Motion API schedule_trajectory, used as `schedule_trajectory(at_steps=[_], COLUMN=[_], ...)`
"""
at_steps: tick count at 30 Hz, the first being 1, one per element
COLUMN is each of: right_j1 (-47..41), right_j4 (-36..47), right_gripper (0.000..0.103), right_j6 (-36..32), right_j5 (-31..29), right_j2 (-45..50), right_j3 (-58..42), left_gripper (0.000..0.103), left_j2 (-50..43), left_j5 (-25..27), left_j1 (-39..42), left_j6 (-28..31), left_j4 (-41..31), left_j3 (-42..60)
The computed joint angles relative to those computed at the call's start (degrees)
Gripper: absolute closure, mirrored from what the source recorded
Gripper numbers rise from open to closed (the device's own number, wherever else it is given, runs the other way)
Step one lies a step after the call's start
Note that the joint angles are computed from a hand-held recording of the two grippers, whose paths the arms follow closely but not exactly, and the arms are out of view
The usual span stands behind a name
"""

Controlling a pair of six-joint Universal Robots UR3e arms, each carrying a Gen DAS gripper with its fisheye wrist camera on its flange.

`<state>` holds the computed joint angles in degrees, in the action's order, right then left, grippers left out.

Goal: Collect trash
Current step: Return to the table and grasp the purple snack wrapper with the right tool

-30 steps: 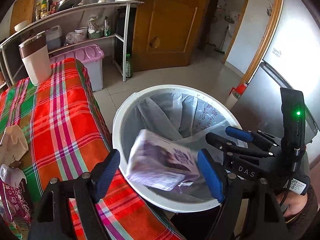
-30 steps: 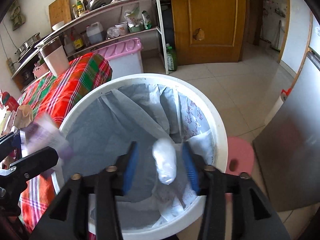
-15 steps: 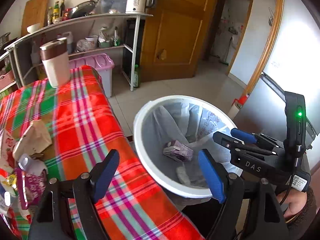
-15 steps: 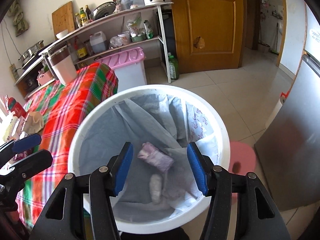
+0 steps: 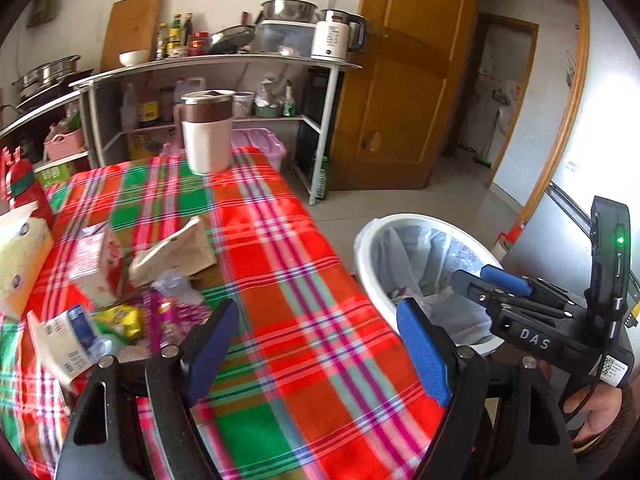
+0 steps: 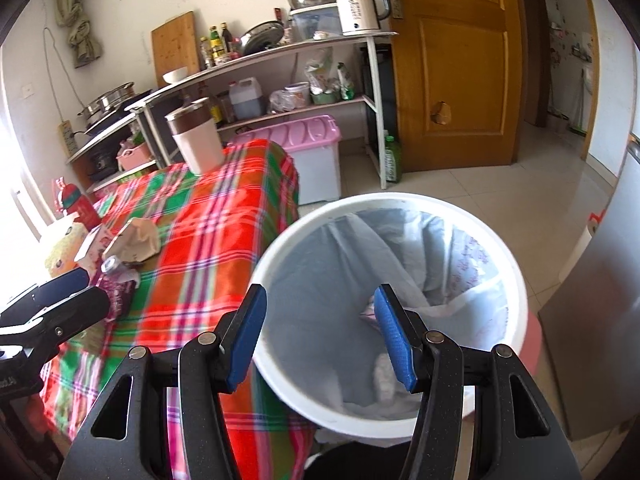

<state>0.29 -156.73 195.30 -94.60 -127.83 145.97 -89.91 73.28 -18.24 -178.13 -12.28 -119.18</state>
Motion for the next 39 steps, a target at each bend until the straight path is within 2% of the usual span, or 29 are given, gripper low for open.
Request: schedule_trajectory(at_steps=[7, 12, 15, 25, 29, 35, 39], right_j1=[11.5, 17.7, 20.8, 25.3, 26.1, 26.7, 26.3], right_j4=[-10.7, -15.6, -17.5, -20.5, -21.8, -18.9, -14.8], right_gripper=[0.046, 0.046, 0.046, 0.045, 0.039, 0.036, 0.035], right_j6=[4.9, 7.0, 7.6, 8.9, 9.3, 9.8, 10.0], right_j5=[-3.7, -4.9, -5.3, -2.1, 0.4, 1.3, 2.0], right_j2=[15.0, 25.2, 30.9, 45.6, 50.7, 56.4, 59.2], right_j3=[-4.1, -8.4, -11.6, -22.9, -27.9, -35.5, -40.0], left_gripper=[0.02, 0.02, 0.02, 0.02, 0.019, 0.017, 0.017], left_j2=[9.8, 14.7, 17.4, 23.3, 24.1, 22.2, 20.1], left_j5=[-3.4, -5.2, -8.1, -14.2, -16.3, -18.9, -18.6], left_j1=[11.6, 19.9, 25.7, 39.2, 42.7, 45.7, 45.8], left_j6=[2.0, 4.1, 5.7, 13.1, 15.5, 18.7, 19.9], left_j4=[0.6, -0.4, -2.4, -7.5, -9.5, -11.4, -11.1], left_j3=[-11.0, -16.5, -19.0, -24.9, -25.6, -24.7, -23.4])
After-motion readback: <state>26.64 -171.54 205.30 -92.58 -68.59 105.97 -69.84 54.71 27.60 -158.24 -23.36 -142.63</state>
